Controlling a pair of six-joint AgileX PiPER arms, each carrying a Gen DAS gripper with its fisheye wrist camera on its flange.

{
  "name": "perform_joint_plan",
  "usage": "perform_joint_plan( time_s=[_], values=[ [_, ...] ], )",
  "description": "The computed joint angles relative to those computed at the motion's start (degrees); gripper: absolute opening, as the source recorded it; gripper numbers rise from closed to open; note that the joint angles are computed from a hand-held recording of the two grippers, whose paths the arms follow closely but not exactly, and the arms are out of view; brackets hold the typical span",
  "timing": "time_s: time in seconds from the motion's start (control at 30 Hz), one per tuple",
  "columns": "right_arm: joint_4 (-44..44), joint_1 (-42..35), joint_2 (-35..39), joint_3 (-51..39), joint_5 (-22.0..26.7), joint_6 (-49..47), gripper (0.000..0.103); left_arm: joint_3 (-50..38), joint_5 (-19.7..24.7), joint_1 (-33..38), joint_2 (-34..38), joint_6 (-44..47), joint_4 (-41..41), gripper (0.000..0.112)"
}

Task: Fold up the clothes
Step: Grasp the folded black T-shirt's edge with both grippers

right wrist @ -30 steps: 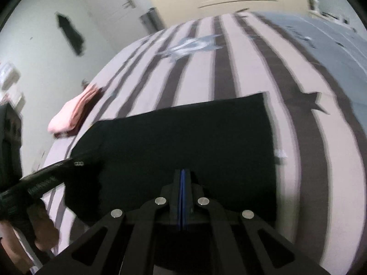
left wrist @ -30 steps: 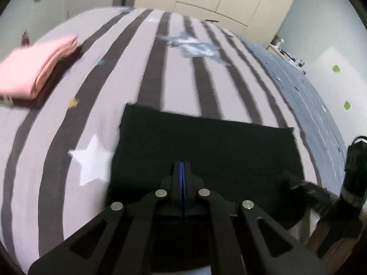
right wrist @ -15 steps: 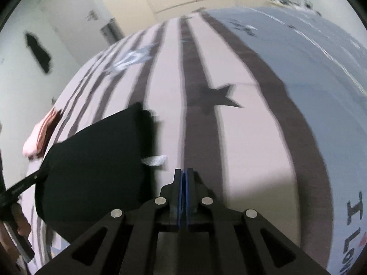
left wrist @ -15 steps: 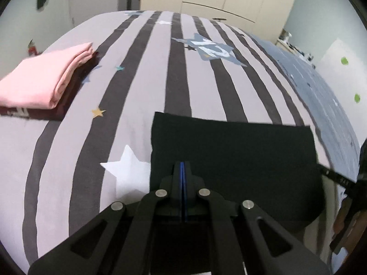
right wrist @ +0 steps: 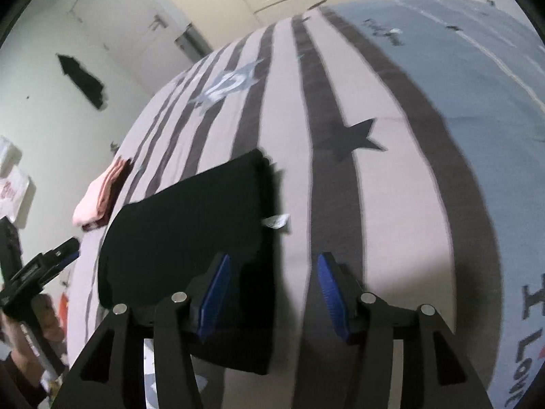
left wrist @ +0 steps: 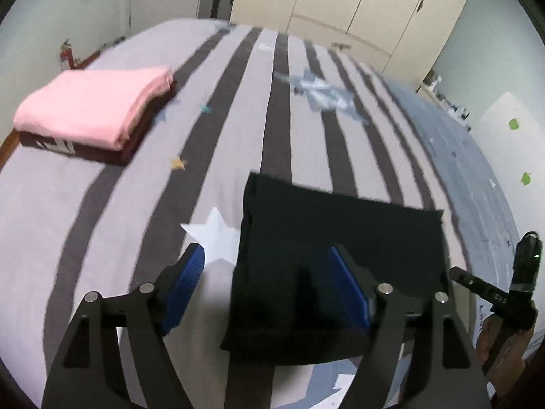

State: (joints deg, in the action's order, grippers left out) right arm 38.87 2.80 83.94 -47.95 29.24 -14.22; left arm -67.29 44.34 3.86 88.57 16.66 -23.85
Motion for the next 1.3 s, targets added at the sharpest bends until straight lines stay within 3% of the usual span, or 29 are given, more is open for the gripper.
perform_joint_plan(
  time_s=[0.23, 0.67, 1.0, 1.1, 1.13, 1.23, 1.3],
  values=[
    [5.9, 1.3, 6.7, -2.1, 0.0, -4.1, 0.05, -2.2, 0.9, 2.5, 8.9, 4.2, -5.0, 0.073],
    [15.1, 0.3, 10.5, -3.2, 3.1, -14.6, 0.05, -4.1, 3.4, 3.2, 14.2, 14.2, -12.7, 0.07],
    [22.1, -0.6, 13.1, -3.8, 4.4, -21.4, 0.051, -5.4, 3.0, 1.3, 14.5, 9.9, -9.1, 0.068],
    [21.6, -0.7, 13.2, -4.3, 4.7, -21.6, 0.046, -5.2, 3.6, 1.8, 14.3, 10.9, -10.3, 0.057],
    [21.7, -0.9, 13.2, -4.2, 4.9, -21.9, 0.036, -5.4, 4.1, 1.9, 14.2, 11.4, -10.7, 0.053],
    [20.5, -0.3, 13.1, -4.7, 4.6, -20.5, 0.022, -6.1, 4.6, 1.5, 14.0, 11.0, -9.4, 0.042],
    [15.5, 1.8, 11.3, -4.9, 2.3, -14.4, 0.016, -6.6, 4.9, 1.3, 13.1, 10.9, -8.3, 0.035]
  ],
)
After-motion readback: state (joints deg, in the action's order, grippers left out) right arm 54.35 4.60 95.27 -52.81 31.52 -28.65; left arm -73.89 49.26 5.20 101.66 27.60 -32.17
